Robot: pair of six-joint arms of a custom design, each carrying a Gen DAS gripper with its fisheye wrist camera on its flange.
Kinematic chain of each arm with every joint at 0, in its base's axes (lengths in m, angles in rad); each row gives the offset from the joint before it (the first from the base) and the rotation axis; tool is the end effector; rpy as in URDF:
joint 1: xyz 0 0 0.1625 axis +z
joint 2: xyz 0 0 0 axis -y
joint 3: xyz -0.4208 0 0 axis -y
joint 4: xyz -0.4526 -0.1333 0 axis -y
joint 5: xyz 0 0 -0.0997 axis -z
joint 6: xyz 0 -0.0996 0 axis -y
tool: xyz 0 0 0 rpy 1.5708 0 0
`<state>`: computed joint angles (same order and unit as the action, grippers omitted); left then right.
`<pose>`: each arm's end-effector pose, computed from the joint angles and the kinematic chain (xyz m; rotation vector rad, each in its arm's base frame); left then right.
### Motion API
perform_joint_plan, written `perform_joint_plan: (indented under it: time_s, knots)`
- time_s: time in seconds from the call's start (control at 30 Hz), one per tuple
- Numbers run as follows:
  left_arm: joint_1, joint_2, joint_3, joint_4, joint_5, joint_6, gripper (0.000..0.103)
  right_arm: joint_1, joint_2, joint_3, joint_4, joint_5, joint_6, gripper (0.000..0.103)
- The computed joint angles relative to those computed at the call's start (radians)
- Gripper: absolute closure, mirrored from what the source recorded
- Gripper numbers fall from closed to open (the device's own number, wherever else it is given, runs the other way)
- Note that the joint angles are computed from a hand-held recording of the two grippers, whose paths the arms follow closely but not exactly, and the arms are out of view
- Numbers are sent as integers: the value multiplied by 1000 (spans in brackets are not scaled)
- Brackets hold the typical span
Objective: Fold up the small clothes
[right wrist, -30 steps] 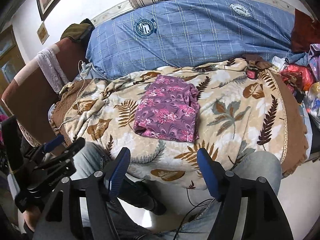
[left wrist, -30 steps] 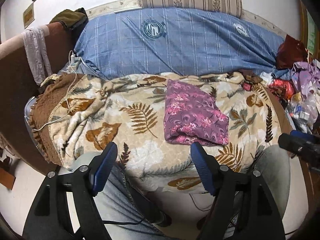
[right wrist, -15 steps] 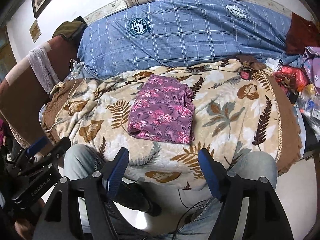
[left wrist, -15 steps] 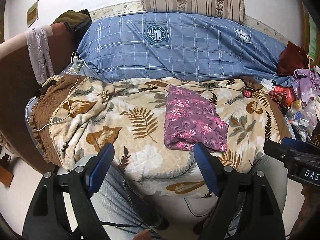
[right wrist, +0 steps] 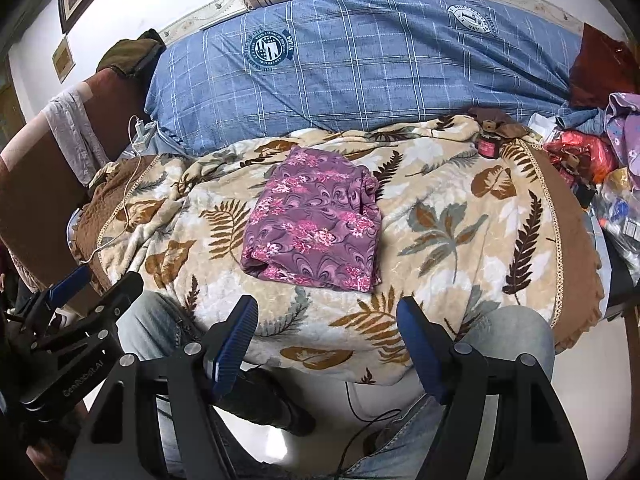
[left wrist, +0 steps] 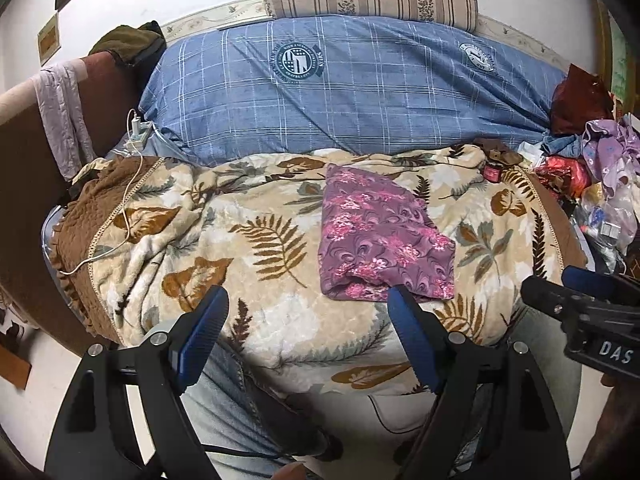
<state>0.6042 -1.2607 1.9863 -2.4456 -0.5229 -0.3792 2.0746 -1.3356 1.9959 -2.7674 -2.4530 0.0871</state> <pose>-0.3468 -0.5062 0.2285 0.5550 2.1688 -0.9362 0.3263 -0.4751 0.2906 0.1828 -2.2991 0.9157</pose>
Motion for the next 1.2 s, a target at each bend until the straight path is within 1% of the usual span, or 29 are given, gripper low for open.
perform_joint_plan:
  time_s: [0.07,0.23,0.53,1.2]
  knots:
    - [-1,2,-1,-5,0,11,21,1,6,-3,-2,-5,-8,29]
    - [-1,5,-3,-16,-6,25,21,-1,9,-8,-2,12,-19,29]
    - [4,8,-13,13,-15,10,21,5,14,-10,2,9,-17,29]
    - [2,7,-9,13,-7,8,21,1,14,-13,12,7,-19,29]
